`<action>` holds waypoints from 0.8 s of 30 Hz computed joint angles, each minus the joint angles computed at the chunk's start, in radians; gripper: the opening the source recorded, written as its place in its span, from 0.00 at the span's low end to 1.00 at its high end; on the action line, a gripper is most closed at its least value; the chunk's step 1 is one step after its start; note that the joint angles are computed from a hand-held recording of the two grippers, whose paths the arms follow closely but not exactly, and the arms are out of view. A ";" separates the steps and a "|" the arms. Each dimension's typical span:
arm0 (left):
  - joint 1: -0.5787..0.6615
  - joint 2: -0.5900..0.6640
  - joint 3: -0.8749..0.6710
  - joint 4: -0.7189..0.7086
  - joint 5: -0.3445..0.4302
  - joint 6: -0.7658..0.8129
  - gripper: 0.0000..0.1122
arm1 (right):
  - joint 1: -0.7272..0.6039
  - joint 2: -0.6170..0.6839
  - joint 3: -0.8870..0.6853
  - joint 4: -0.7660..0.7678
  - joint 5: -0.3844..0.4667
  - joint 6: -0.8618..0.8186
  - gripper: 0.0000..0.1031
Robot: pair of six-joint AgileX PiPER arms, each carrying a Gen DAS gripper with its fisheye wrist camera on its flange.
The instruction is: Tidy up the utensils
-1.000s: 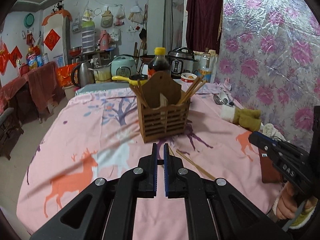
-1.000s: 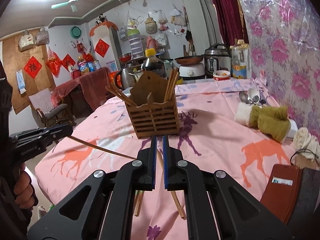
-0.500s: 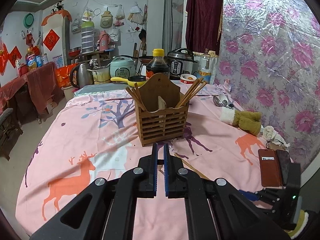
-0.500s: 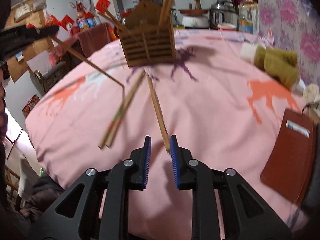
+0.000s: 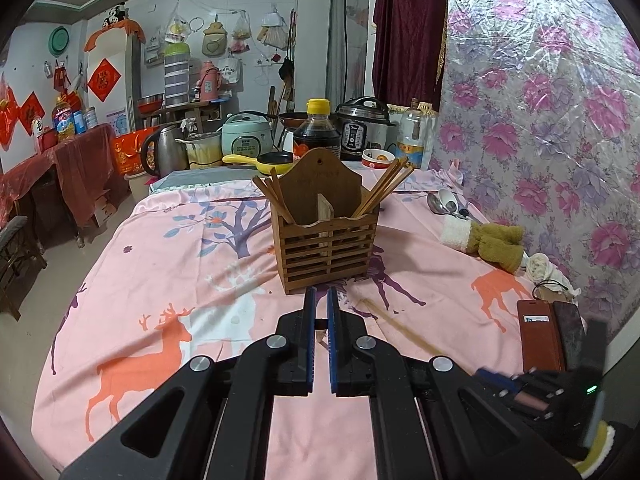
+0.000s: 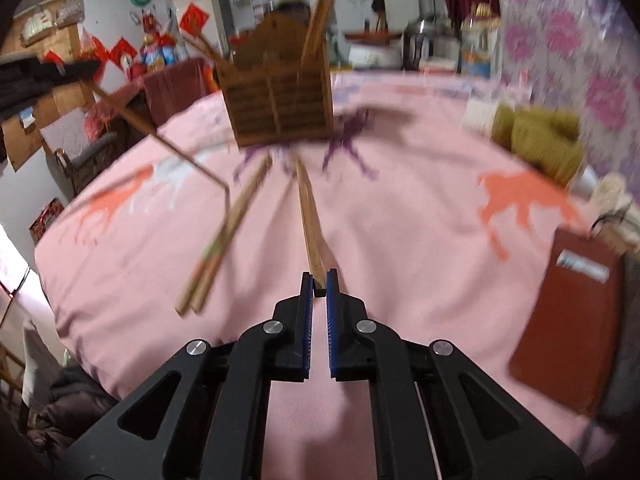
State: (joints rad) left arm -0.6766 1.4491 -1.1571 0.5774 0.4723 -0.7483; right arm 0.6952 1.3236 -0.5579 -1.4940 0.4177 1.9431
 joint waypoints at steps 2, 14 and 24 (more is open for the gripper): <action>0.000 -0.002 -0.008 0.005 0.006 0.000 0.05 | 0.017 -0.044 -0.023 0.035 0.040 -0.053 0.06; 0.018 0.004 -0.140 -0.125 0.049 0.161 0.05 | 0.046 -0.185 -0.214 0.183 0.141 -0.357 0.06; 0.023 0.091 -0.352 -0.209 0.113 0.295 0.05 | -0.032 -0.123 -0.352 0.293 0.063 -0.519 0.06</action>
State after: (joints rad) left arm -0.6533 1.5403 -1.5094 0.3687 0.5853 -0.4536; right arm 0.6633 1.2003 -0.9103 -1.2007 0.4805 1.4241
